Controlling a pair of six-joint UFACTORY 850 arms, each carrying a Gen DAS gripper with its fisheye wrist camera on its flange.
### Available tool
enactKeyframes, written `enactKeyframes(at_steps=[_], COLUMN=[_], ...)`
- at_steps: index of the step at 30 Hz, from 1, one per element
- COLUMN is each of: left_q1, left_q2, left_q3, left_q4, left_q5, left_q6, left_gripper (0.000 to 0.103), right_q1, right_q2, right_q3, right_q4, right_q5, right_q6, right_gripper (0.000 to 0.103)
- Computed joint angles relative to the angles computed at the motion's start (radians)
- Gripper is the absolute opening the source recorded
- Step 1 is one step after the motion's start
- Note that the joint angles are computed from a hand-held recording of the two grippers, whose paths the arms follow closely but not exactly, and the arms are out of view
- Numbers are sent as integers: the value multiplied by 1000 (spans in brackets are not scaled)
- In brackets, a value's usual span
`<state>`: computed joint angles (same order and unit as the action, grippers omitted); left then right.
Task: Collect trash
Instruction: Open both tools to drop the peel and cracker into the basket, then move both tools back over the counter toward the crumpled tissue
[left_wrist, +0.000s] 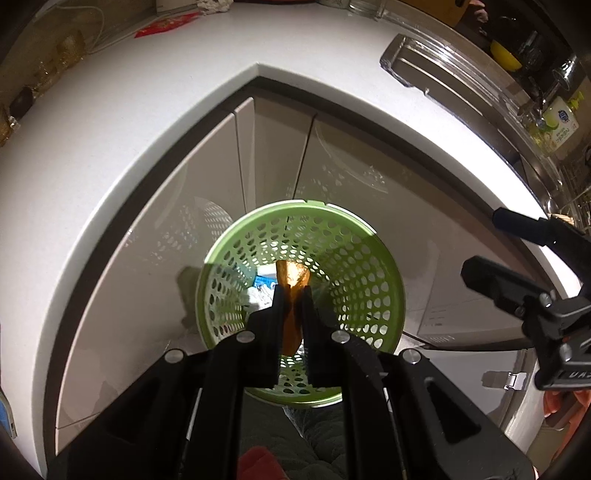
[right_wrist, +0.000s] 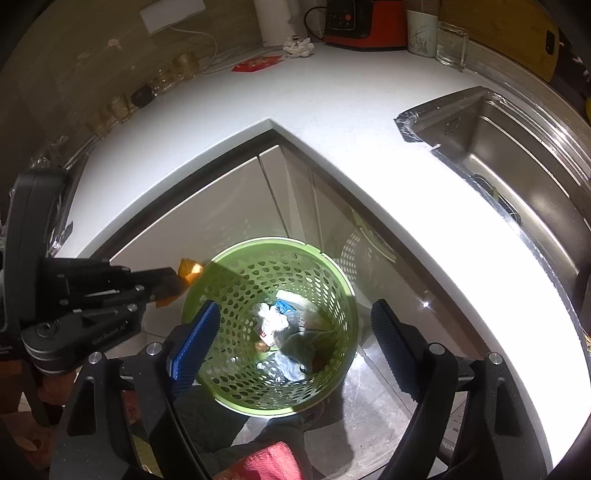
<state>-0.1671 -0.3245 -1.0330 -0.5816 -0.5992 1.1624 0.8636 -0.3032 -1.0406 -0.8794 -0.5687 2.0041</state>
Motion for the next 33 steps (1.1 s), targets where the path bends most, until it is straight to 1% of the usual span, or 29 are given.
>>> enactKeyframes(at_steps=[1, 2, 3, 5, 7, 8, 9, 10, 11, 13, 19, 22, 28, 31, 33], left_q1=[-4, -4, -6, -8, -11, -13, -13, -12, -13, -15, -13, -12, -9, -6, -3], left_q2=[-6, -9, -12, -14, -9, -6, -1, 0, 1, 3, 1, -1, -34, -59, -81], left_q3=[0, -1, 1, 4, 13, 17, 20, 19, 18, 18, 6, -8, -91, -148, -194], left_q4=[16, 23, 33, 51, 60, 59, 51, 45, 43, 44, 41, 32, 9, -7, -22], left_q5=[-5, -7, -9, -8, 4, 11, 19, 19, 21, 26, 33, 38, 39, 34, 30], left_q6=[-13, -16, -19, -24, -26, -24, -12, -1, 6, 9, 15, 15, 5, 3, 2], left_gripper=[10, 11, 13, 22, 48, 53, 57, 58, 60, 67, 75, 77, 80, 84, 85], right_q1=[-2, 1, 4, 4, 4, 2, 2, 2, 1, -4, -9, -13, -34, -52, -64], right_q2=[0, 1, -1, 0, 0, 0, -1, -1, -2, 3, 10, 16, 24, 18, 10], right_q3=[2, 2, -2, 0, 0, 0, -1, -2, -3, 4, 9, 10, -6, -31, -52], right_q4=[-2, -3, -1, 1, 5, 8, 11, 15, 18, 17, 11, 2, -10, -24, -40], right_q5=[1, -5, -13, -10, -9, -6, -7, -9, -12, -2, 0, -3, -36, -58, -81], right_q6=[4, 12, 17, 22, 23, 21, 20, 18, 17, 20, 24, 30, 15, 5, -15], right_gripper=[88, 88, 89, 89, 90, 91, 94, 96, 96, 96, 96, 96, 96, 100, 100])
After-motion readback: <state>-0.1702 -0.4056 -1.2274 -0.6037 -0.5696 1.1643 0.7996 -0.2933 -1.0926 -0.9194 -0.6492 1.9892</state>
